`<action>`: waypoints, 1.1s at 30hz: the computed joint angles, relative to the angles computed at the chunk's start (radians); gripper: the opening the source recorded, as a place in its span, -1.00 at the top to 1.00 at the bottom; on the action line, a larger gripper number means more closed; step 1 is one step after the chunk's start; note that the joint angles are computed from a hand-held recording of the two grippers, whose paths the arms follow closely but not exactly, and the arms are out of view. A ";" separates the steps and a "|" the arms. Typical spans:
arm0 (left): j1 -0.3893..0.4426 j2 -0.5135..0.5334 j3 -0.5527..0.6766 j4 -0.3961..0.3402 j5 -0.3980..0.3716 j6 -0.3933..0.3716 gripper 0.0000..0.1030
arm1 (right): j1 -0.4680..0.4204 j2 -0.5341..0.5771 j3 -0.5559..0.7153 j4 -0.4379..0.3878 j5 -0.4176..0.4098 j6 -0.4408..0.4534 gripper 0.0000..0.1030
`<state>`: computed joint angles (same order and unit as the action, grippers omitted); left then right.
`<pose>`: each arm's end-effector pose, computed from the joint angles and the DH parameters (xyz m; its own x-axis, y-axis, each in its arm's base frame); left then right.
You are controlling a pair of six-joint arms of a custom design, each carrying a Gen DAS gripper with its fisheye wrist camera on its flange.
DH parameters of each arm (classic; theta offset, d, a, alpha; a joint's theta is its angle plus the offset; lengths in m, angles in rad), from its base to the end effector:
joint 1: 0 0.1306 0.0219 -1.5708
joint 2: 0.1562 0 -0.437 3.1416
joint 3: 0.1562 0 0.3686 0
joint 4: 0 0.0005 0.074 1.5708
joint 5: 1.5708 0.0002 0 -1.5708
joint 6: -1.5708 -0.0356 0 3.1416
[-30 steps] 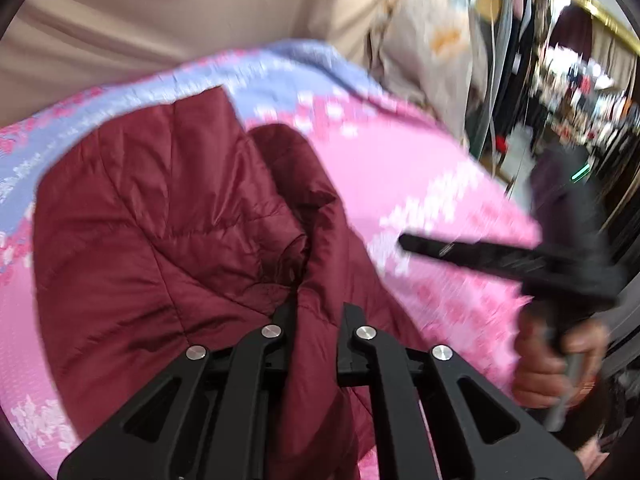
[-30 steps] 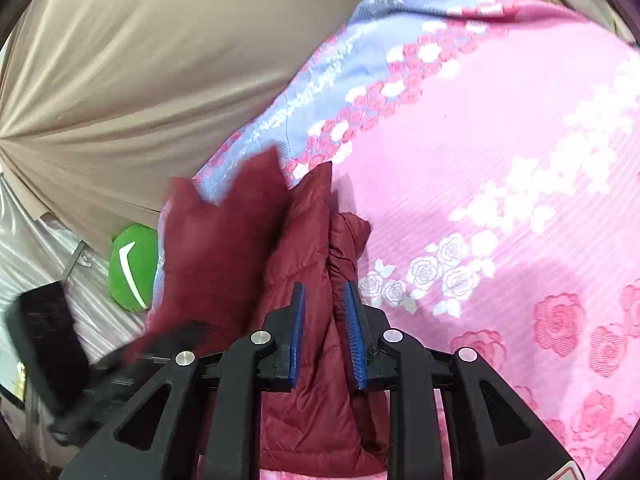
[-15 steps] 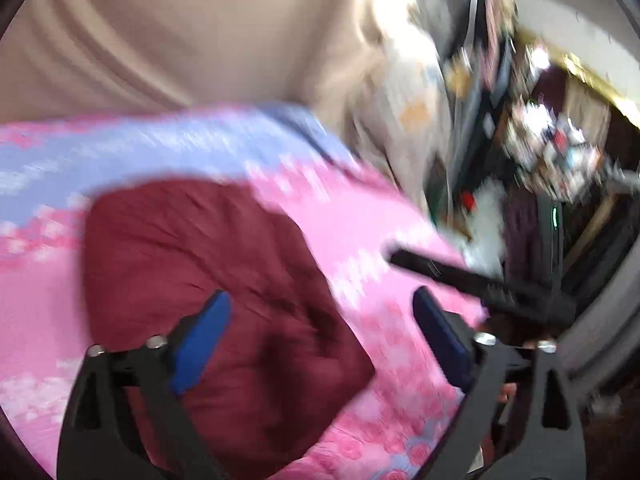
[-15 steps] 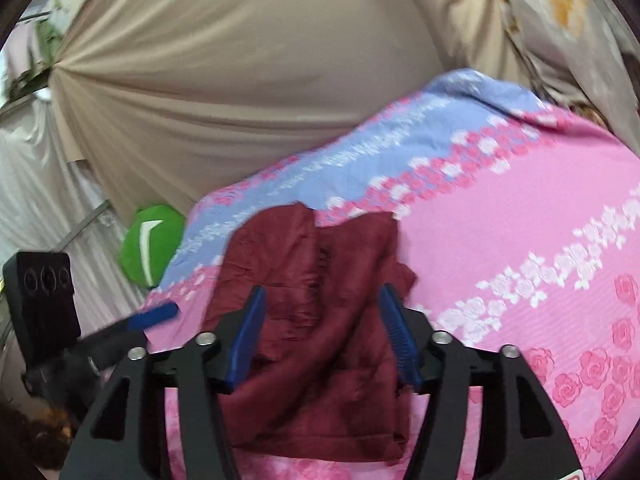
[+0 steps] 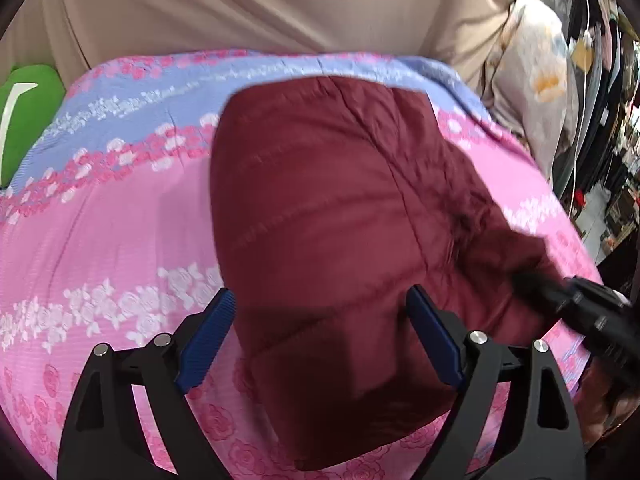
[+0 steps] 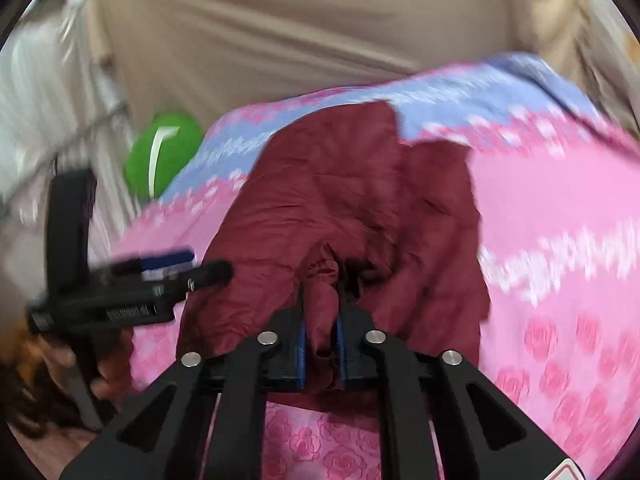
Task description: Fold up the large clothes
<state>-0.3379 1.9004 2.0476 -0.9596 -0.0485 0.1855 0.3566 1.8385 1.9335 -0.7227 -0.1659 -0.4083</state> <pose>0.6285 -0.2195 0.4914 -0.7284 0.0607 -0.6824 0.1682 0.9814 -0.0923 0.6136 0.2343 0.4996 -0.6915 0.1603 -0.7043 -0.2124 0.8868 0.4104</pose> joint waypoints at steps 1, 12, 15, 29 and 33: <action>-0.004 0.007 0.003 -0.005 0.004 -0.004 -0.64 | -0.015 -0.025 -0.057 0.046 -0.019 -0.048 0.90; -0.051 0.081 0.040 -0.038 -0.109 -0.084 -0.69 | -0.054 -0.010 -0.214 0.086 -0.112 -0.240 0.95; -0.048 0.087 0.052 -0.050 -0.101 -0.072 -0.69 | -0.066 -0.029 -0.170 0.023 -0.103 -0.210 0.73; -0.050 0.079 0.041 -0.036 -0.104 -0.051 -0.74 | -0.086 0.375 0.635 -0.276 0.001 -0.091 0.85; -0.046 0.079 0.048 -0.040 -0.080 -0.043 -0.74 | -0.102 0.281 0.451 -0.093 0.002 -0.156 0.97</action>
<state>-0.3835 1.9799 2.0958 -0.9995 -0.1282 0.1423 0.2550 2.1197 2.3843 -0.8154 -0.1639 -0.5638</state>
